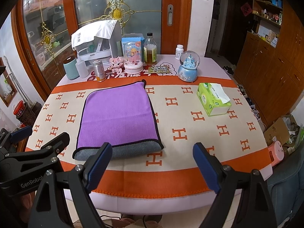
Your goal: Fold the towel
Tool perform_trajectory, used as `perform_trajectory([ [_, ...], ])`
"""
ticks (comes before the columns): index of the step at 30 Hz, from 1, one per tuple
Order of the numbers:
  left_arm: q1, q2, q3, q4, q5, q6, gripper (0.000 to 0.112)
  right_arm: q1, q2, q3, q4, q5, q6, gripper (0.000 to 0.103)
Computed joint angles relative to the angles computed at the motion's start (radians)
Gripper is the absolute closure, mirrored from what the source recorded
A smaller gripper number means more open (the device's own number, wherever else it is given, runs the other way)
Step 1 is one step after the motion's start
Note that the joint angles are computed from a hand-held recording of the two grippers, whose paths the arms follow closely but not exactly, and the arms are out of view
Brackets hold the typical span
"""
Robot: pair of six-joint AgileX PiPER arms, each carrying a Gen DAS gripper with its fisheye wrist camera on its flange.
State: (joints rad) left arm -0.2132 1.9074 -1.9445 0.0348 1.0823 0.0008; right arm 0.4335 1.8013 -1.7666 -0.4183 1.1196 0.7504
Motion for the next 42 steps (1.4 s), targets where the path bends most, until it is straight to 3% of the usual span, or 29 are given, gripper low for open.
perform_trajectory([
  [31,-0.013,-0.018,0.019,0.028,-0.011,-0.034,0.01,-0.005,-0.011,0.001,0.012,-0.012,-0.025,0.016],
  [42,-0.038,0.009,-0.019,0.067,-0.01,-0.104,0.01,-0.069,-0.001,0.001,0.079,-0.088,-0.142,0.016],
])
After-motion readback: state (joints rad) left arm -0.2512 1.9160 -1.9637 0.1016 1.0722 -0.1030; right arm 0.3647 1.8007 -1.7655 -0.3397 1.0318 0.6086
